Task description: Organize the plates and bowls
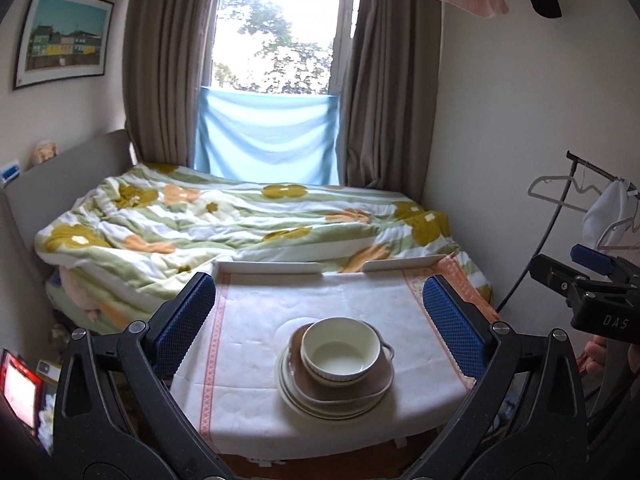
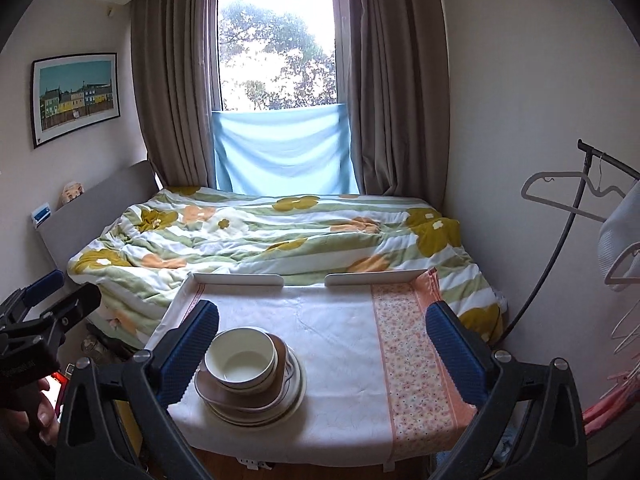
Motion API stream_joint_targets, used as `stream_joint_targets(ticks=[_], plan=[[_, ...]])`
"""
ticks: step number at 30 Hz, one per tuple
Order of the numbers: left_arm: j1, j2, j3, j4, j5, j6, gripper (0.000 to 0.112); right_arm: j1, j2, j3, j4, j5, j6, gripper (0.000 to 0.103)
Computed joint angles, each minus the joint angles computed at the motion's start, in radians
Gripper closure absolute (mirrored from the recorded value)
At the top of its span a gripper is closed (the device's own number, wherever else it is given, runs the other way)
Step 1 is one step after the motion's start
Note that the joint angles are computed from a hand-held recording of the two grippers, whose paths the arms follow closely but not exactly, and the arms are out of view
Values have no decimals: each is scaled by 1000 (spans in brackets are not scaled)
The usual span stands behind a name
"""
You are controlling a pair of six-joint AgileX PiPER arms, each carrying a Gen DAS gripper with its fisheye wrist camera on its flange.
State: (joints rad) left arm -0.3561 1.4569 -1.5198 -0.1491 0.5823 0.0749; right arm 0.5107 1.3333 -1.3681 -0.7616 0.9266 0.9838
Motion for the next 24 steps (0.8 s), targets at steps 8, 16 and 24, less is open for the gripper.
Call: stream_joint_targets(ticks=[8, 16, 24], plan=[[-18, -4, 21, 81, -38, -92, 9, 19, -4, 14, -67, -1, 32, 0], [-27, 9, 12, 103, -66, -93, 9, 17, -3, 6, -86, 14, 43, 0], [-27, 20, -6, 97, -69, -70, 9, 13, 4, -3, -91, 15, 50, 0]])
